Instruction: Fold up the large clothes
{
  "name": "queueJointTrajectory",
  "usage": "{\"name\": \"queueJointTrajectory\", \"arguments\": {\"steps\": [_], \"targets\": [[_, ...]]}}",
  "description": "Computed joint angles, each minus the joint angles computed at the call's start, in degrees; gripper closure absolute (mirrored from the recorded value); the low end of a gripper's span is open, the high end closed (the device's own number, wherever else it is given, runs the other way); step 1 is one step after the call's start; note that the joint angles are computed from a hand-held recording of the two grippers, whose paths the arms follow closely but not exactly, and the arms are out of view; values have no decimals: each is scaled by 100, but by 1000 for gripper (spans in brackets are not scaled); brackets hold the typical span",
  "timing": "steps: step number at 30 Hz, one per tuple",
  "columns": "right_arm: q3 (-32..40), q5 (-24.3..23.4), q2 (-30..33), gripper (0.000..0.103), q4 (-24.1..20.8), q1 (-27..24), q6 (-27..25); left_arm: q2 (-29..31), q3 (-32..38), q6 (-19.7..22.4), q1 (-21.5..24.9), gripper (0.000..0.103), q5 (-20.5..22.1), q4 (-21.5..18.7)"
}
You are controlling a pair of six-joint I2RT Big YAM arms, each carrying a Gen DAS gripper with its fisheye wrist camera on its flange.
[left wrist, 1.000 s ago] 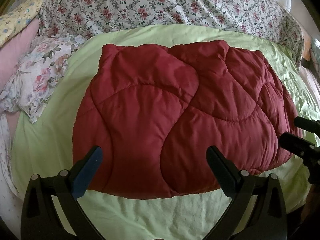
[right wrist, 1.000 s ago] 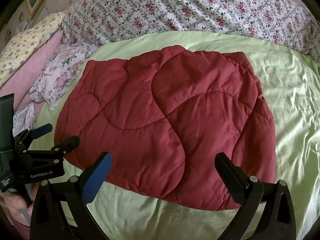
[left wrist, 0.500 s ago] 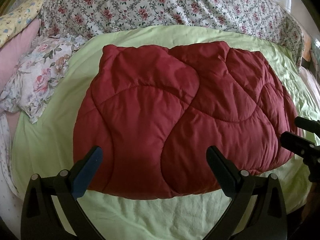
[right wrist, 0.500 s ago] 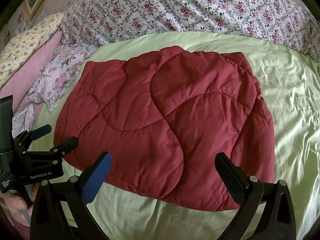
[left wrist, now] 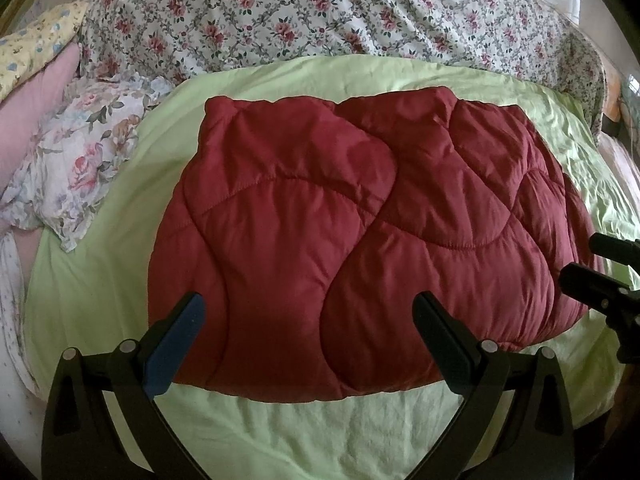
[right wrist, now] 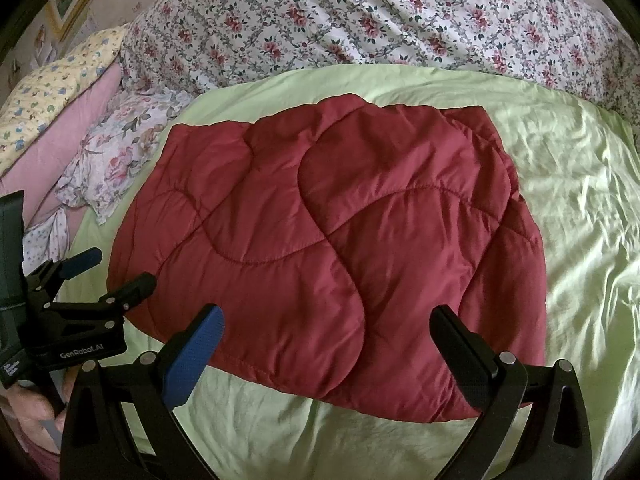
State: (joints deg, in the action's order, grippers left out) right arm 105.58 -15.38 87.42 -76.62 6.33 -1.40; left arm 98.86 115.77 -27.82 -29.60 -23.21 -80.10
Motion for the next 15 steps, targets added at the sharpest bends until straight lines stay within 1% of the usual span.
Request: {"name": "queueJointTrajectory", "arguments": {"steps": [15], "targets": [[86, -48, 57, 0, -50, -55, -47, 21, 29, 5, 10, 0, 5, 12]]}}
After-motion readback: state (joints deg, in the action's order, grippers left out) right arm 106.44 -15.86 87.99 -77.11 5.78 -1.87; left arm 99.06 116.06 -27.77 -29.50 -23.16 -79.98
